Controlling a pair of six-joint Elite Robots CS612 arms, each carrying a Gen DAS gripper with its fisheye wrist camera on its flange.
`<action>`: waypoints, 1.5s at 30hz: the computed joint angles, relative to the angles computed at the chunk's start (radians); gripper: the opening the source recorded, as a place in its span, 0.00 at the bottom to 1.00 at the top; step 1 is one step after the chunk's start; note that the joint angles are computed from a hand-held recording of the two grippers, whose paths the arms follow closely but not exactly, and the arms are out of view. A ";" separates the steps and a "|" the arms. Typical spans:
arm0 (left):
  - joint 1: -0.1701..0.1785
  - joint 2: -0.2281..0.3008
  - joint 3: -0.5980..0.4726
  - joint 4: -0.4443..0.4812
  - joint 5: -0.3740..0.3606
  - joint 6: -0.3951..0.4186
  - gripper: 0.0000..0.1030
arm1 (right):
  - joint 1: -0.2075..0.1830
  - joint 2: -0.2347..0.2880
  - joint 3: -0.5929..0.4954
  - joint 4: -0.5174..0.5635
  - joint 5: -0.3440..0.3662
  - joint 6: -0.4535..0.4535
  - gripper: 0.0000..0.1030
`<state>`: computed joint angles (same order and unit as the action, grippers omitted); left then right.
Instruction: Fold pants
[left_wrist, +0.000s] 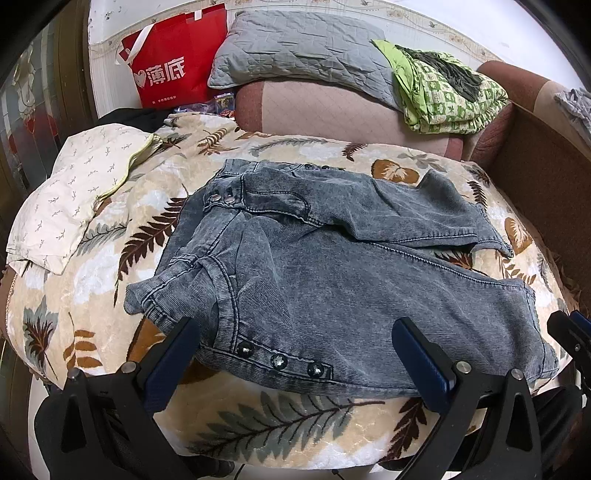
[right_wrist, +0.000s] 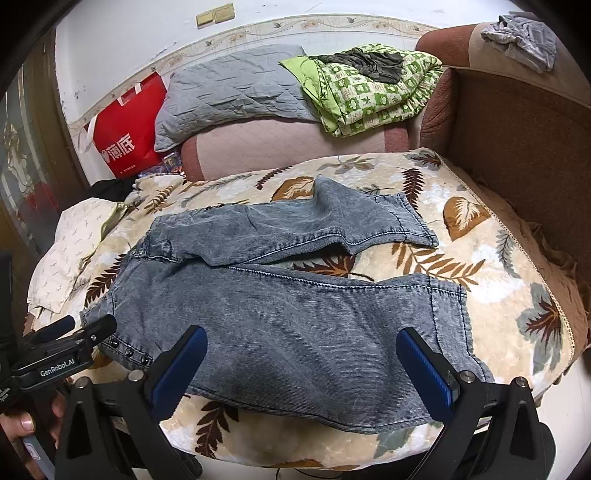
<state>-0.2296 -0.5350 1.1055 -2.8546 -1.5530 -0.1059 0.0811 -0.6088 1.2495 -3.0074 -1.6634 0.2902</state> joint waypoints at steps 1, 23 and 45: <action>0.000 0.000 -0.001 0.001 0.000 0.000 1.00 | 0.000 0.000 0.000 0.000 0.000 0.000 1.00; 0.106 0.087 -0.116 0.202 -0.133 -0.371 1.00 | -0.188 -0.034 0.208 -0.056 0.398 0.637 0.91; 0.147 0.205 -0.360 0.318 -0.279 -0.487 0.18 | -0.198 0.021 0.117 0.030 0.419 0.674 0.21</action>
